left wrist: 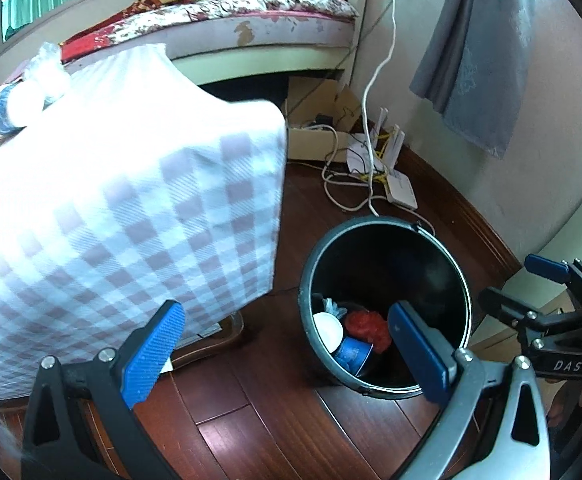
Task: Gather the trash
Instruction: 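Move both tools back from the bin toward the table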
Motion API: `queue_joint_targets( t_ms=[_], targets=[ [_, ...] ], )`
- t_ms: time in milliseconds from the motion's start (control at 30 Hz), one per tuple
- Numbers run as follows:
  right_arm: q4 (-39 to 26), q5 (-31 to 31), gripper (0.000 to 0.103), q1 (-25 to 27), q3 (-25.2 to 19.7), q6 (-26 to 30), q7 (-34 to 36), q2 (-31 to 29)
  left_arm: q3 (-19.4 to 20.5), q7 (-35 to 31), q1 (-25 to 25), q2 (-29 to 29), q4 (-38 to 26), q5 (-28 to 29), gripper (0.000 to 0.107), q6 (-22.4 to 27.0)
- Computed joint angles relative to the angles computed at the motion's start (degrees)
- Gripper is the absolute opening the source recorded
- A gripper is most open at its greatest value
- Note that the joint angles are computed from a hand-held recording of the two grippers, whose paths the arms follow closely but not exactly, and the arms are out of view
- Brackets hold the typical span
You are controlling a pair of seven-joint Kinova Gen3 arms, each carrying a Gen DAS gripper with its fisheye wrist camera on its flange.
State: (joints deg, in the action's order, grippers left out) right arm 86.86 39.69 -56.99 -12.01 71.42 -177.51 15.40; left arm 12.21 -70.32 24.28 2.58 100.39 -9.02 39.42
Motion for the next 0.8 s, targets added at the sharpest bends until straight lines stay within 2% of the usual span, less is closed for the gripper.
queue_joint_targets(
  t_ms=[200,467,800],
  targets=[
    [-4.88,2.76,0.102,-2.12,0.09,3.63,1.79,0.95,-0.38,0.50,-1.57,-3.52,0.12,-0.47,0.102,0.54],
    [-15.79,8.02,0.102,-7.03,1.60,9.32,6.84,3.93,-1.16,-2.06,-5.80,-9.02,-0.35,2.67,0.102,0.92],
    [-29.98,10.95,0.102,-12.43,5.97,10.91,15.84,9.22,-2.75,-4.94,-11.52,-13.55,-0.85,4.94,0.102,1.25]
  ],
)
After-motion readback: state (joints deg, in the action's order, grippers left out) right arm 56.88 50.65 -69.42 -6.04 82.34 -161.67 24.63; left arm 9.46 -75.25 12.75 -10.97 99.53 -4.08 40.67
